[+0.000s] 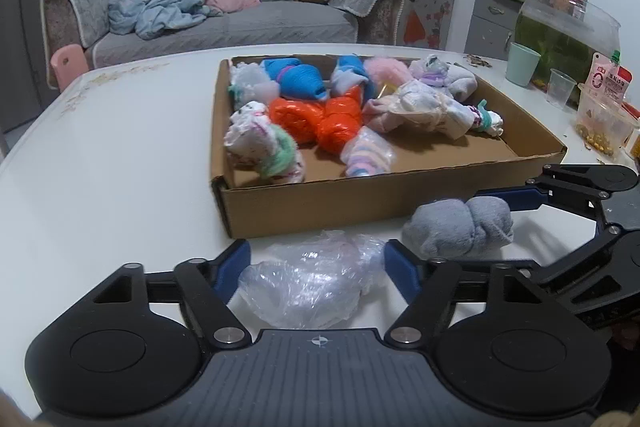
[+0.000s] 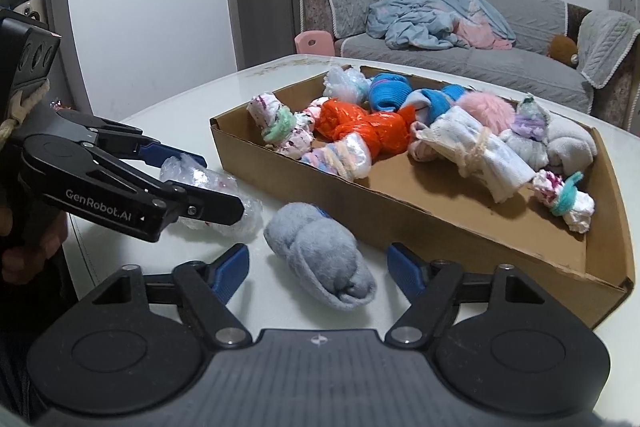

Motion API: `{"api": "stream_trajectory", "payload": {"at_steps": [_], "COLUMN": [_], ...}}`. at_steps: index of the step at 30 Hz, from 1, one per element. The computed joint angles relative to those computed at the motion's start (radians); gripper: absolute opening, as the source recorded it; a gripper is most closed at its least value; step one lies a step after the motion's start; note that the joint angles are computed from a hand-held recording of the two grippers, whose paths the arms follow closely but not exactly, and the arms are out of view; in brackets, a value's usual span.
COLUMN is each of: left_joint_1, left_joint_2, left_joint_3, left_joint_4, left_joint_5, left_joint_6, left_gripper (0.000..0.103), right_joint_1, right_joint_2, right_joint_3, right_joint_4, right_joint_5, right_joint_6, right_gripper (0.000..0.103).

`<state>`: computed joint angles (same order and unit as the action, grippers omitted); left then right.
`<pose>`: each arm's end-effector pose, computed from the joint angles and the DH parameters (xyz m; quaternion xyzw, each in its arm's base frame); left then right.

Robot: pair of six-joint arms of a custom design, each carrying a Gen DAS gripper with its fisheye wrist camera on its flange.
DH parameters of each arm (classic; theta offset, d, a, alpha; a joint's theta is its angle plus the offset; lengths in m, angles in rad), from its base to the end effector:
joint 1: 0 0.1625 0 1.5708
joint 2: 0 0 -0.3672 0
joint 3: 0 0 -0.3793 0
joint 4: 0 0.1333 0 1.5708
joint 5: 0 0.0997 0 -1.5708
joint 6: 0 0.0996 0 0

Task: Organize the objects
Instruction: 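Grasp the clear plastic bundle with the left tool while the right tool grasps the grey sock bundle, then carry the clear plastic bundle and grey sock bundle into the tray and lower them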

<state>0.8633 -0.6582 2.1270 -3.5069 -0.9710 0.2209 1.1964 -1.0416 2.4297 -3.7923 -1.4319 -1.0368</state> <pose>-0.1518 -0.4691 -0.0187 0.3549 0.8617 -0.2839 0.2256 -0.0073 -0.4208 0.1140 0.3232 -0.8535 0.3485 0.2135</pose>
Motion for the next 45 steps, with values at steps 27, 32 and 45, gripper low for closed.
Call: {"api": "stream_trajectory", "payload": {"at_steps": [27,32,45], "left_joint_1": [0.005,-0.042,-0.101], "left_joint_2": [-0.068,-0.12,-0.21], "left_joint_3": [0.061,0.072,0.003], "left_joint_4": [0.031,0.077,0.08], "left_joint_5": [0.054,0.063,0.094], "left_joint_6": [-0.056,-0.049,0.032], "left_gripper": [0.038,0.038,0.039], "right_joint_1": [-0.099,-0.132,-0.231], "right_joint_2": [-0.122,-0.246,-0.535], "right_joint_3": [0.104,0.134,0.144], "right_joint_4": [-0.022,0.009,0.076], "right_joint_5": [0.051,0.053,0.121], "right_joint_6": [0.06,0.075,0.135], "right_gripper": [0.034,0.034,0.034]}}
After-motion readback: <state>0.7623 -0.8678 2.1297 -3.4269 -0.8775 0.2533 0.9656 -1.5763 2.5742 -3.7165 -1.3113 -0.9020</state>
